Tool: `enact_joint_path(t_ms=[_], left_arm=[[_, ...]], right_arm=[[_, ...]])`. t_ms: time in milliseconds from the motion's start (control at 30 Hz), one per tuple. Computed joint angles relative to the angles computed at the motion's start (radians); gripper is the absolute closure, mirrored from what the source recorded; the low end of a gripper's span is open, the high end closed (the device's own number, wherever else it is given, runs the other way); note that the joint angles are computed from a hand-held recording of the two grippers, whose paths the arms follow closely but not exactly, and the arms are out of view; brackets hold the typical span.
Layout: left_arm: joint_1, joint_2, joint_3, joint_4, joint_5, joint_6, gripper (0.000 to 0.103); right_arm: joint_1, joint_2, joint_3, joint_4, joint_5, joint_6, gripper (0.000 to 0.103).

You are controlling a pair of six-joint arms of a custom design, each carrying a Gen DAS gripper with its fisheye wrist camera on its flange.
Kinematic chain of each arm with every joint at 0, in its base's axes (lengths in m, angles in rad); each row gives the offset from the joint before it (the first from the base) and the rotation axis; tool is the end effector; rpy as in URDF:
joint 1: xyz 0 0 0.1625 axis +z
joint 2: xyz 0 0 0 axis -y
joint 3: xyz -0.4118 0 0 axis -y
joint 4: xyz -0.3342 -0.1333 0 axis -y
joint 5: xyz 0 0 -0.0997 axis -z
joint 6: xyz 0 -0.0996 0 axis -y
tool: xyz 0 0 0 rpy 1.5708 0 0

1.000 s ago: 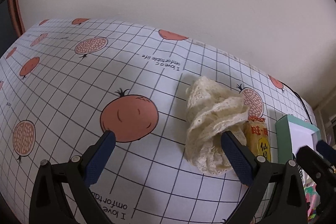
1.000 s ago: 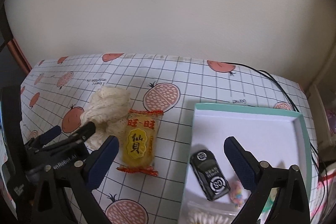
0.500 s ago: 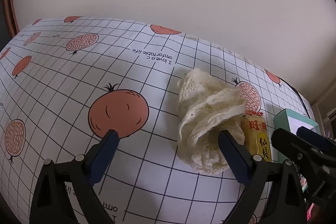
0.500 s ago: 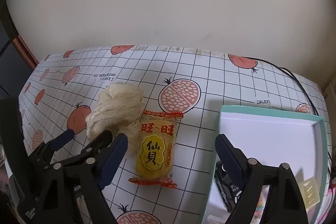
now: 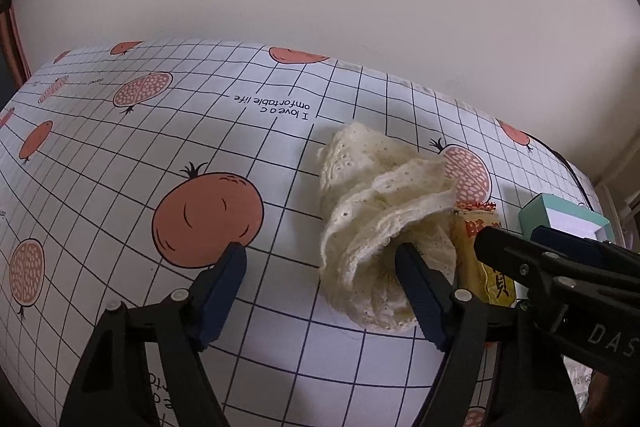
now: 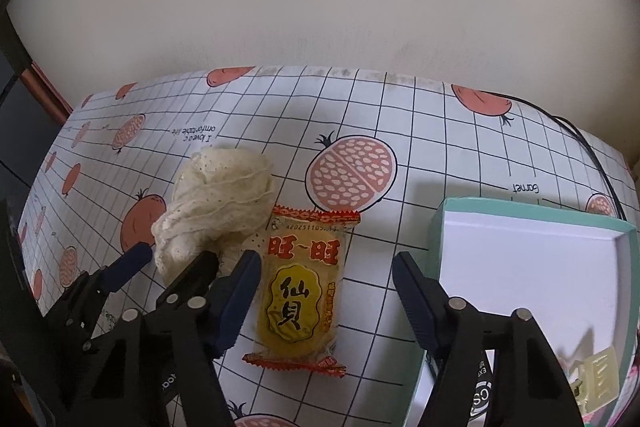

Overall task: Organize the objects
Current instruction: 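Grasp the cream lace cloth with the left tool while the right tool grasps the yellow snack packet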

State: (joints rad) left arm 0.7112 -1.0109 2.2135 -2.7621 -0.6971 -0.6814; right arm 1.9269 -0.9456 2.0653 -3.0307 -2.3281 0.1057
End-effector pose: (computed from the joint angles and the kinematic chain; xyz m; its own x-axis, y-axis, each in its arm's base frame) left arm -0.1949 -0.4447 0.1346 -0.7975 -0.0290 -0.6026 0.3285 0.8169 -0.4741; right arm 0.2368 -0.4506 0.1607 -0.7914 0.0549 0.6088 -0.2465 0.8827 -0.4001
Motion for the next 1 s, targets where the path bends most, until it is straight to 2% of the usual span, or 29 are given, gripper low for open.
enact_joint_path(t_ms=[367,600,1000], left_arm=[[-0.010,0.018,0.000,-0.029,0.001,0.034,0.046],[-0.014,0.029,0.000,-0.051,-0.011,0.074,0.062],[-0.015,0.028,0.013,-0.071,-0.002,0.075,0.070]], right_arm=[[-0.006,0.007,0.002,0.005,0.025,0.007,0.044],[-0.012,0.005,0.001,0.020,0.047,0.011,0.049],[-0.020,-0.014,0.004,0.039,0.031,0.030,0.052]])
